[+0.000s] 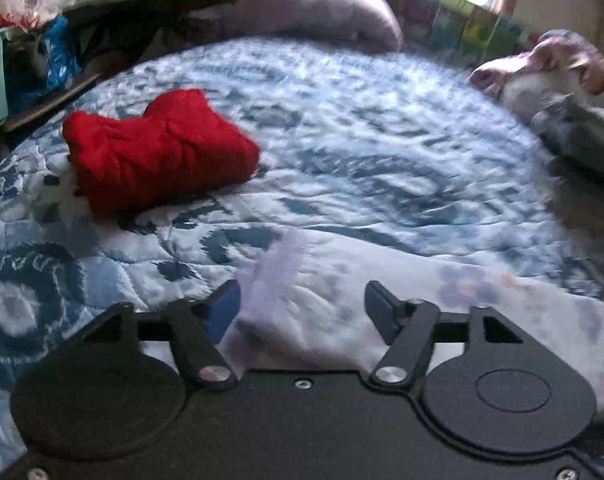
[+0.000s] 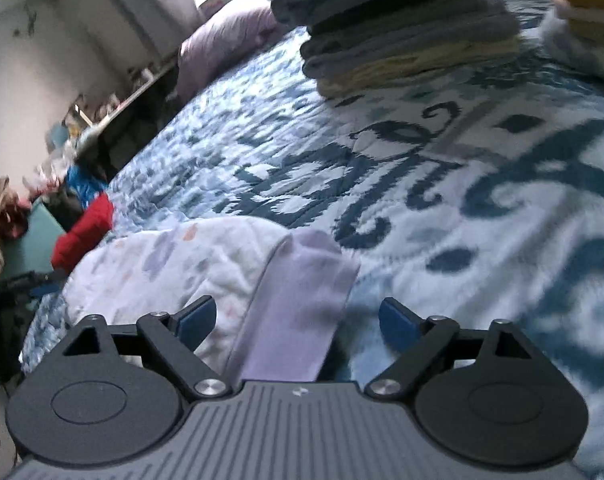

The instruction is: Fold clothes

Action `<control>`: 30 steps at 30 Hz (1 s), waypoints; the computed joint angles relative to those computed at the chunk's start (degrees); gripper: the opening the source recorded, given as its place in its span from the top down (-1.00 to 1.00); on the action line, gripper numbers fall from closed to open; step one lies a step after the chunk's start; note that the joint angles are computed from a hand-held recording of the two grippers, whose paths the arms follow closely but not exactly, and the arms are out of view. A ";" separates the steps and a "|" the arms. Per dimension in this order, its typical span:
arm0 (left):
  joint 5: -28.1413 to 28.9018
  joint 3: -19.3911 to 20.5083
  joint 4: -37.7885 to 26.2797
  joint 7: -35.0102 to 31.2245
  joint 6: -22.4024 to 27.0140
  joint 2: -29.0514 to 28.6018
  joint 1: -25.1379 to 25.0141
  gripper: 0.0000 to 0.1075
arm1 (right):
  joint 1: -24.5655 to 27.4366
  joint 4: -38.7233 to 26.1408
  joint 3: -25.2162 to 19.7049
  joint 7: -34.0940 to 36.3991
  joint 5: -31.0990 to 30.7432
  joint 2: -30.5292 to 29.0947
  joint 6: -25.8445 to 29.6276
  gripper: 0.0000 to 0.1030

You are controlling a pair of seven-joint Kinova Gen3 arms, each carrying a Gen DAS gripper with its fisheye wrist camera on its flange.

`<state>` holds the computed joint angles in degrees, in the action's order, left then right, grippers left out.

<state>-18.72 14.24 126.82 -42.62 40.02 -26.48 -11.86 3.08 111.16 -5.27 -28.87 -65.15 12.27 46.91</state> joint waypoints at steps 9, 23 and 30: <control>18.96 -21.08 4.24 -17.25 -6.94 -0.61 11.12 0.59 | 0.88 -3.83 -1.90 2.81 0.34 4.50 8.06 0.21; 23.11 -14.86 -4.22 -16.55 -11.04 1.94 10.40 0.32 | -3.20 -15.95 3.77 -8.28 8.74 0.15 6.15 0.06; 12.25 -7.26 -5.91 -10.74 -5.80 7.14 6.90 0.04 | -2.11 -23.43 2.41 -12.48 19.88 3.35 4.88 -0.15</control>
<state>-6.47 6.98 120.91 -53.36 34.21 -19.34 -4.96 0.97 87.73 -2.86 -41.35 -45.26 15.62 51.79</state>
